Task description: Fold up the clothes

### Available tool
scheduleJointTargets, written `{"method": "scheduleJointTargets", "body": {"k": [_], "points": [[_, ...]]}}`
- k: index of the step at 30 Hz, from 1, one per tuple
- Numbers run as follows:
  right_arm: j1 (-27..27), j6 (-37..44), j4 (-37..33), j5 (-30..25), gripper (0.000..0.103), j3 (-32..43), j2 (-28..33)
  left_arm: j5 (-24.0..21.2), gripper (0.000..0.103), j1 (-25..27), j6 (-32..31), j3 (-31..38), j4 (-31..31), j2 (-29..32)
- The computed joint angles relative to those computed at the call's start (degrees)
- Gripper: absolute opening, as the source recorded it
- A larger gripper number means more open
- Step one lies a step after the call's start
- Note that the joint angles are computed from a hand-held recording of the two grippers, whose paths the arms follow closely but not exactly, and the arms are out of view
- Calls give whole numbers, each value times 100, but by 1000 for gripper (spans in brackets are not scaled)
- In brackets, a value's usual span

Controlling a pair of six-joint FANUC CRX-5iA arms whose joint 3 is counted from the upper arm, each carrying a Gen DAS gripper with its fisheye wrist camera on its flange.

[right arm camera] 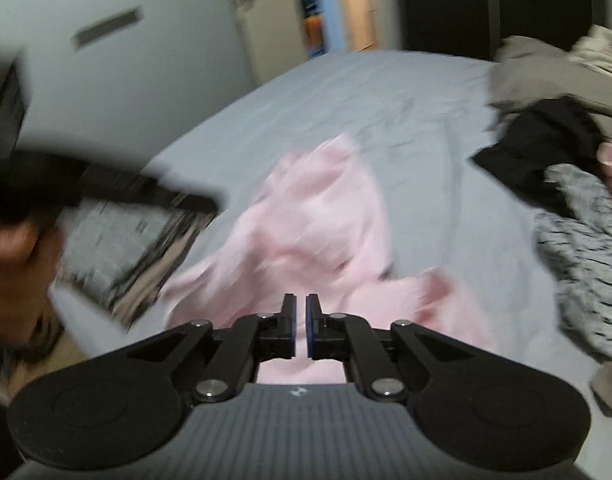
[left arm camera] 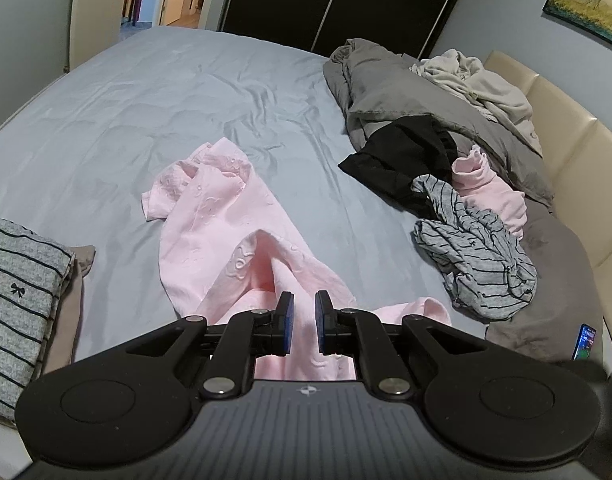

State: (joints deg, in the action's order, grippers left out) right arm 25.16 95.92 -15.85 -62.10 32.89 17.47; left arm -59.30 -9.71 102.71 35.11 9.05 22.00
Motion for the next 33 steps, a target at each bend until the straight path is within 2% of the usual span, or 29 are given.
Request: {"method": "scheduleJointTargets", "body": {"k": [2,6,9,12,14,18,20,22,24,33], "points": [[118,194,-83,-90,48,-45,-14,-1,8,10,-43,-20,18,-11],[335,514,-200,-232,49,-84,13,103,8,74,-143,-194,108,-126],[399,597,-232,-297,47,-10,125,160,8,139,-196,-340,154,-227],[455,626,-268,-399,40,74,239,197,8,211,-224,-491,154,-336],[495,661,-249,-557,29,192,353,199,8,270,-221,-591,143,-411],[532,699,-221,-802,18,373,512,227,8,389,-79,-699,183,-489],[542,735,-186,-823,6,376,516,276,8,425,-45,-742,236,-512],[552,780,-134,-796,2,343,495,291,8,429,-58,-748,249,-515],[493,817,-188,-725,2,353,455,260,8,413,-98,-709,218,-492],[27,1,-201,422,2,382,121,89,8,393,-174,-623,161,-418]]}}
